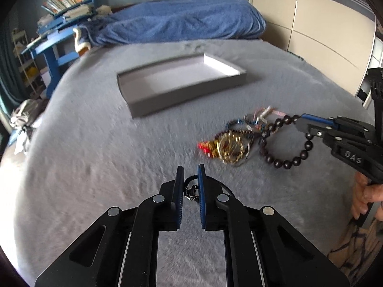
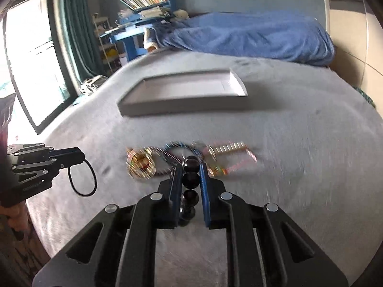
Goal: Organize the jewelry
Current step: 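Carry both items to the grey tray and open both tools to drop them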
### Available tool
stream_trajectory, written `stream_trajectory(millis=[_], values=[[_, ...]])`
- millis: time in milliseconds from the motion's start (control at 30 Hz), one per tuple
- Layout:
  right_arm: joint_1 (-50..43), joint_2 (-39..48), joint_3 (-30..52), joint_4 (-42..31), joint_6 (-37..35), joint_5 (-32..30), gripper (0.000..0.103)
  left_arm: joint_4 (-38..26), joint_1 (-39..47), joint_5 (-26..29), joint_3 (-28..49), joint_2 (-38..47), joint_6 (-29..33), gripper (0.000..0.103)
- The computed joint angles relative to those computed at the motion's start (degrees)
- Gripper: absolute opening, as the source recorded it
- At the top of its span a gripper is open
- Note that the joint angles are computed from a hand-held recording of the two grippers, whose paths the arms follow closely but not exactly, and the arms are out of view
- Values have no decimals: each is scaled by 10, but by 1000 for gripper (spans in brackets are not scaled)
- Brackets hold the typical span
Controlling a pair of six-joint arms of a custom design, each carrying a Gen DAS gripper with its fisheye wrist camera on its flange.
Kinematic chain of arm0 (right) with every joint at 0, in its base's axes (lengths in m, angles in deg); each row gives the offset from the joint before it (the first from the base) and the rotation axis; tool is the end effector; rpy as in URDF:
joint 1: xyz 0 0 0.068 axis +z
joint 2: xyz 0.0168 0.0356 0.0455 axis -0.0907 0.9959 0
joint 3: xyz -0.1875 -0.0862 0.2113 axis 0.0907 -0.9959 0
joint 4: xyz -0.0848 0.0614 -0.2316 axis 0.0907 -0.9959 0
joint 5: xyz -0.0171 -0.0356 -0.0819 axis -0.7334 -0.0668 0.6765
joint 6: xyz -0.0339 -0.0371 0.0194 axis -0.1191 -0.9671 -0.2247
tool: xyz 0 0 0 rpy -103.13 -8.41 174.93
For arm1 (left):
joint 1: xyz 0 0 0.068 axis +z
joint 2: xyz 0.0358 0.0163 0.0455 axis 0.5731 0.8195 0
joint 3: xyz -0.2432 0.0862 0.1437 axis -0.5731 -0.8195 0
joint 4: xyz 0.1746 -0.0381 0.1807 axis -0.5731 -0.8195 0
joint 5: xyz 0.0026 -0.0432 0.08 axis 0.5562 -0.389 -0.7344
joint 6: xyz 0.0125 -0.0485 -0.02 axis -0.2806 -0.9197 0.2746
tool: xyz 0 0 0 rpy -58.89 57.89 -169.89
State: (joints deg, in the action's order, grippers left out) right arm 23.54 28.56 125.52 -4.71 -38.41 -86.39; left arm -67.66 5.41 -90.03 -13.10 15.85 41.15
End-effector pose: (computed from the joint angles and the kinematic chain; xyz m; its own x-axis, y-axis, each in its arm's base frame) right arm 0.2346 0.1386 0.2717 -0.5327 -0.3515 -0.7698 -0.6593 0.7427 0.1171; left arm 0.1068 -0.0440 0.3118 -0.7358 -0.0648 -0.6741 -0.1061 0.9941 0.0202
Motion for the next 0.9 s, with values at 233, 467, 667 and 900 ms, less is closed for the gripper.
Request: stream_trajectory(millis=[233, 467, 667, 900], values=[[8, 32, 128, -92, -32, -9, 14, -92, -4, -27, 154, 55, -4, 12], [8, 68, 260, -181, -50, 8, 14, -66, 15, -8, 245, 119, 4, 12], [18, 136, 375, -210, -57, -1, 14, 21, 122, 62, 226, 158, 108, 12], [19, 258, 487, -209, -62, -7, 14, 144, 296, 179, 184, 236, 212, 12]])
